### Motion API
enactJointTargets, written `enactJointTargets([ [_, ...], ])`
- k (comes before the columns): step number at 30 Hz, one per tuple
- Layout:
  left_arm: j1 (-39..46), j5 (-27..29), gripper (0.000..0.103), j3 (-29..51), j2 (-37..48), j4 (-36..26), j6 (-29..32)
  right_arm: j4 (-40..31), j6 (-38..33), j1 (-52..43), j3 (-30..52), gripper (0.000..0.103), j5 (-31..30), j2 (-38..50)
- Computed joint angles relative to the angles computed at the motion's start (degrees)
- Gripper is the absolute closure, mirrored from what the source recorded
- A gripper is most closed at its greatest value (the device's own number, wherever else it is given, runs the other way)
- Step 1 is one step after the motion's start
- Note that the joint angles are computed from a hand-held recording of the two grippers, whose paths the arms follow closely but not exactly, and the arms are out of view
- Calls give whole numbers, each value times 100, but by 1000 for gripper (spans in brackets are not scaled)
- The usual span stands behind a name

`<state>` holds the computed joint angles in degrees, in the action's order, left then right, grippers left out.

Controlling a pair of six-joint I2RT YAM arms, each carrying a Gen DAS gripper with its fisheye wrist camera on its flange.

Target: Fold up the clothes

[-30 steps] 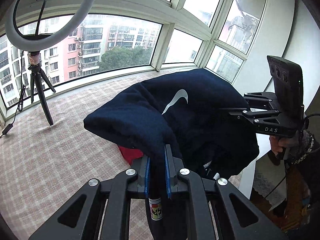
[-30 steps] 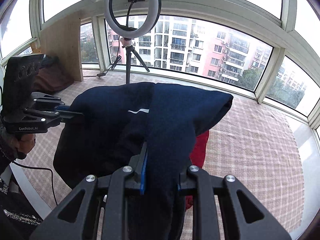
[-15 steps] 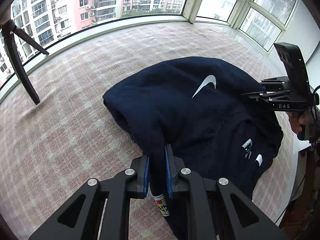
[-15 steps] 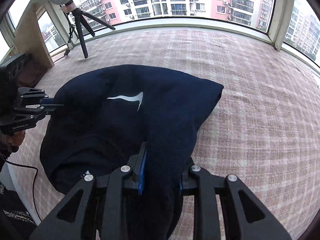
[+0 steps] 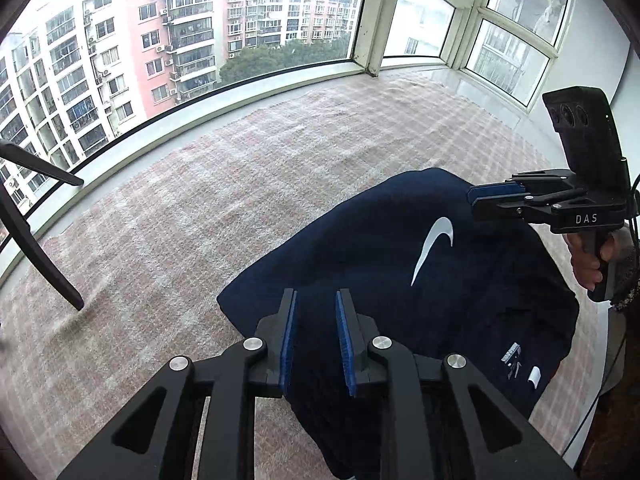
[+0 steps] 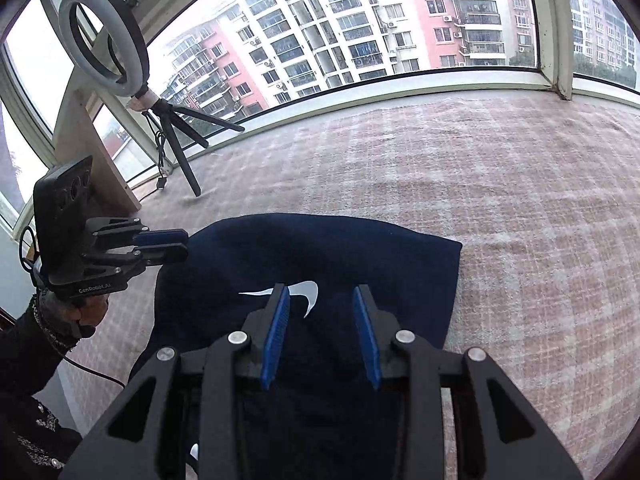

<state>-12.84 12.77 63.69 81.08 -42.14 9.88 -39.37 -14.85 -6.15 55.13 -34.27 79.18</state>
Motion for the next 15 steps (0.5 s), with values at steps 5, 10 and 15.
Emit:
enactJointTargets([
  [5,299,80,86,-24,-154,-284,117,361,420,466,-80,72,871,355],
  [10,223,607,84,-277,-1590,-1382,518,-783,-42,-284,-505,72,602,-1597],
  [15,-1226,627,83,-944,-2754,-1957,80,-2443,-854,-1040,-917,72,128,-3105],
])
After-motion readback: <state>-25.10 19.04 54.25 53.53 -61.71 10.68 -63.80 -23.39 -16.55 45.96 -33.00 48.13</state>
